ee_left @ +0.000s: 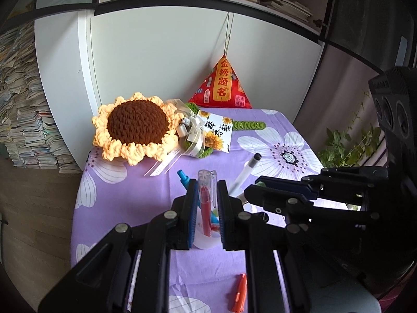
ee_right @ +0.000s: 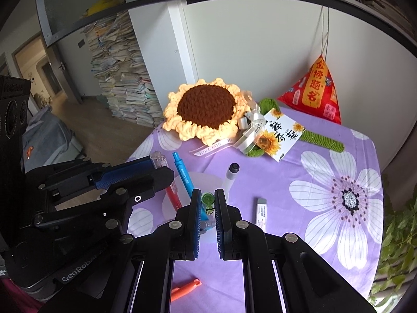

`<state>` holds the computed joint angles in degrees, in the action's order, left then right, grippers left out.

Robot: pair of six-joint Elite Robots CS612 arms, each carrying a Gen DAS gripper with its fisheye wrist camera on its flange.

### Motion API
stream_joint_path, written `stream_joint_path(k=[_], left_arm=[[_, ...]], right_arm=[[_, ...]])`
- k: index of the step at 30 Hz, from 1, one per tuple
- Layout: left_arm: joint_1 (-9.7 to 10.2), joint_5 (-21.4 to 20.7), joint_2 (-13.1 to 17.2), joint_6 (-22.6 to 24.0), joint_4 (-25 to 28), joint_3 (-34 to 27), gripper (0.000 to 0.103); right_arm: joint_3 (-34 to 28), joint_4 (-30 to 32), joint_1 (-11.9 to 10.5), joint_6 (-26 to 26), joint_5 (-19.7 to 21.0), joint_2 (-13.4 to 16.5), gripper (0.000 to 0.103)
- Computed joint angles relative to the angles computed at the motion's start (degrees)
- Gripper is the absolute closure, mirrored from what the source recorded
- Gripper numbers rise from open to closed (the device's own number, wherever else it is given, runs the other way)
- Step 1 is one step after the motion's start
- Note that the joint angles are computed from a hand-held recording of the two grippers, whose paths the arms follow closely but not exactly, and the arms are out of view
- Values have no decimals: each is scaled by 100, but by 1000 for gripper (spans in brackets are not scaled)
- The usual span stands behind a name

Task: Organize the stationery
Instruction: 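Lower both pens into the cup and open both tools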

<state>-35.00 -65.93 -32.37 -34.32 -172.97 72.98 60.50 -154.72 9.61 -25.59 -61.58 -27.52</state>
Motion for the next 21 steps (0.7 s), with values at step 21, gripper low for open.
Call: stream_joint_path(k=[21], left_arm=[[-205, 459, -300, 345, -964, 423, 68]], right_arm=[[817, -1841, -163, 706, -377, -423, 92]])
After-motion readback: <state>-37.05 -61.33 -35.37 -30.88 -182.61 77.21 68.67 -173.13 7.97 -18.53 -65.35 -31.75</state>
